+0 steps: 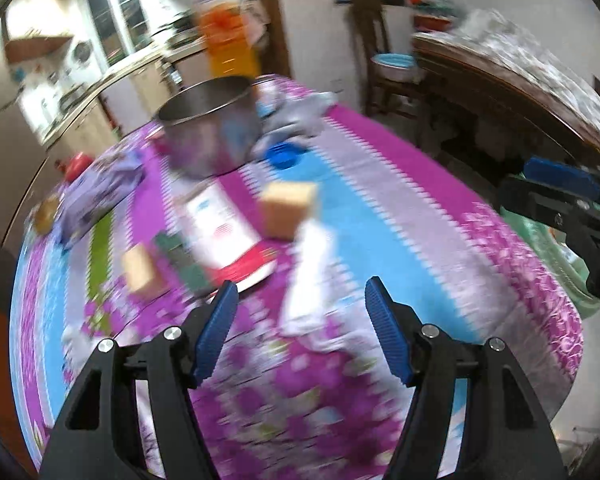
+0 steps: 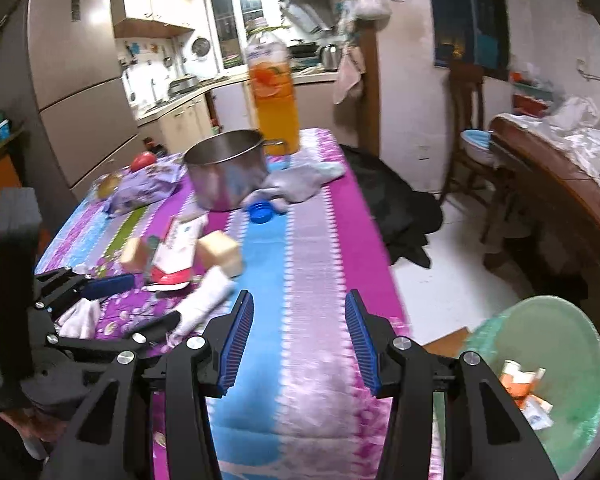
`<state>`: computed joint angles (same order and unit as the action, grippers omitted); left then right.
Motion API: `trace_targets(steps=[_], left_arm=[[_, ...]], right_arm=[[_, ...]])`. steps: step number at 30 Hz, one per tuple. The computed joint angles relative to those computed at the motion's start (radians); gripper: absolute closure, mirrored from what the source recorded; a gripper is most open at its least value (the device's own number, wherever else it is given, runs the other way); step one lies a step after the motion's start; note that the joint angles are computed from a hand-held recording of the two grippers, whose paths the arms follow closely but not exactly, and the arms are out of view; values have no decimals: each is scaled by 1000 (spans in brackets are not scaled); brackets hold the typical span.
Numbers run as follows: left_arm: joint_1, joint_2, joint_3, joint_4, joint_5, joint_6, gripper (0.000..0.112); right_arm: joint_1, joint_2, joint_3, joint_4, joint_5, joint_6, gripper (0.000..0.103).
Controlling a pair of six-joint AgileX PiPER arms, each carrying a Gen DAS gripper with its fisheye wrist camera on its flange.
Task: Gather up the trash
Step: 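Swing both open tools back over the table, then grasp the white medicine box with the right tool while the left tool grasps the grey sock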
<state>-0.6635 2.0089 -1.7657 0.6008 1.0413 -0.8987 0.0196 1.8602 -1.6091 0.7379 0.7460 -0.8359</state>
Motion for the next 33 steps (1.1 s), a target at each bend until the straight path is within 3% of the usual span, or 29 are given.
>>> trace_targets(steps=[4, 10, 15, 19, 25, 33], left_arm=[[60, -158, 234, 34, -66, -125, 49], [157, -369, 494, 80, -103, -268, 48], [258, -580, 708, 72, -169, -318, 48], [322, -708, 827, 79, -157, -360, 48], [333, -788, 936, 79, -162, -407, 47], [276, -725, 950, 88, -237, -439, 47]], right_arm=[[79, 26, -19, -32, -5, 28, 54], [166, 71, -76, -63, 19, 60, 54], [207, 103, -132, -82, 52, 78, 54], [219, 125, -168, -95, 84, 87, 54], [195, 99, -135, -118, 92, 60, 54], [182, 97, -112, -60, 131, 53, 51]])
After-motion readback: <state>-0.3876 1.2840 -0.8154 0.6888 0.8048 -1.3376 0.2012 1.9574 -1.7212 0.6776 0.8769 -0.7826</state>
